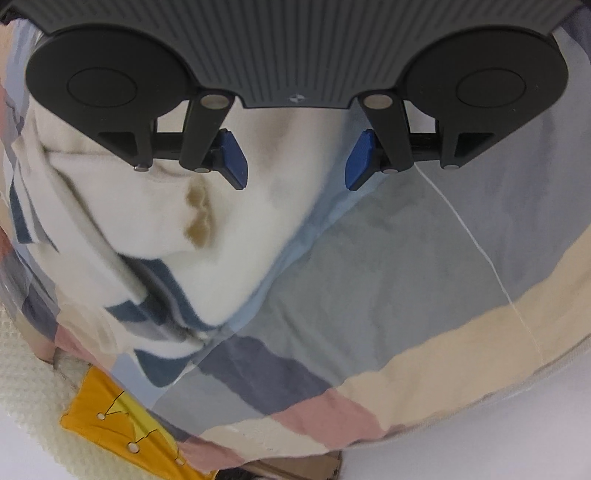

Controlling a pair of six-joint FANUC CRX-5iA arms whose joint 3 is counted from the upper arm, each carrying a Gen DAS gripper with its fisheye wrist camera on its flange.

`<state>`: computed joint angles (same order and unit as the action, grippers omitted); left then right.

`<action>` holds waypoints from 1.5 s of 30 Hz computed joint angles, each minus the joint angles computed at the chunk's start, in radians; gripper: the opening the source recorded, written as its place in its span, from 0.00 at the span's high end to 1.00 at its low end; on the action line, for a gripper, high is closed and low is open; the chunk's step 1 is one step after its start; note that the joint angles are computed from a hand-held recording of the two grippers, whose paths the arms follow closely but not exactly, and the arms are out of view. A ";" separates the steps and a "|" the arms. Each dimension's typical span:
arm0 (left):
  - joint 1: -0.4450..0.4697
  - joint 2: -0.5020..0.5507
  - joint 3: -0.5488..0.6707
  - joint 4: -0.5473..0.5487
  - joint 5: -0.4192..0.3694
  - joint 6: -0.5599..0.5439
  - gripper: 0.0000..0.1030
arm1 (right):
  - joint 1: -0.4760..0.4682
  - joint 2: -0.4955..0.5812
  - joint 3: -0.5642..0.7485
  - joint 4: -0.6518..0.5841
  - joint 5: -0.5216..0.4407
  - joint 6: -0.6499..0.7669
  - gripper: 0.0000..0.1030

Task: Fold large clothes
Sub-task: 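Grasp the sweater hem with both tools, then lift the hem with both tools and fold it toward the collar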

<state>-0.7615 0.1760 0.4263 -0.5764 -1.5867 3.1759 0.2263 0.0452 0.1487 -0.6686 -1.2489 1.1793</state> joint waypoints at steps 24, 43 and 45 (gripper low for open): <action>0.053 -0.045 -0.113 0.246 0.147 0.094 0.78 | 0.075 -0.082 -0.077 0.067 0.054 0.115 0.85; -0.177 -0.172 -0.028 -0.239 0.171 0.289 0.93 | -0.009 -0.210 -0.054 -0.010 0.242 0.272 0.91; -0.207 -0.171 0.002 -0.292 0.174 0.286 0.93 | -0.029 -0.218 -0.035 -0.035 0.255 0.289 0.91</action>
<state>-0.9688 0.0052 0.4286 -0.8685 -1.4131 3.4615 0.1975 -0.1729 0.1133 -0.7034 -0.9937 1.4679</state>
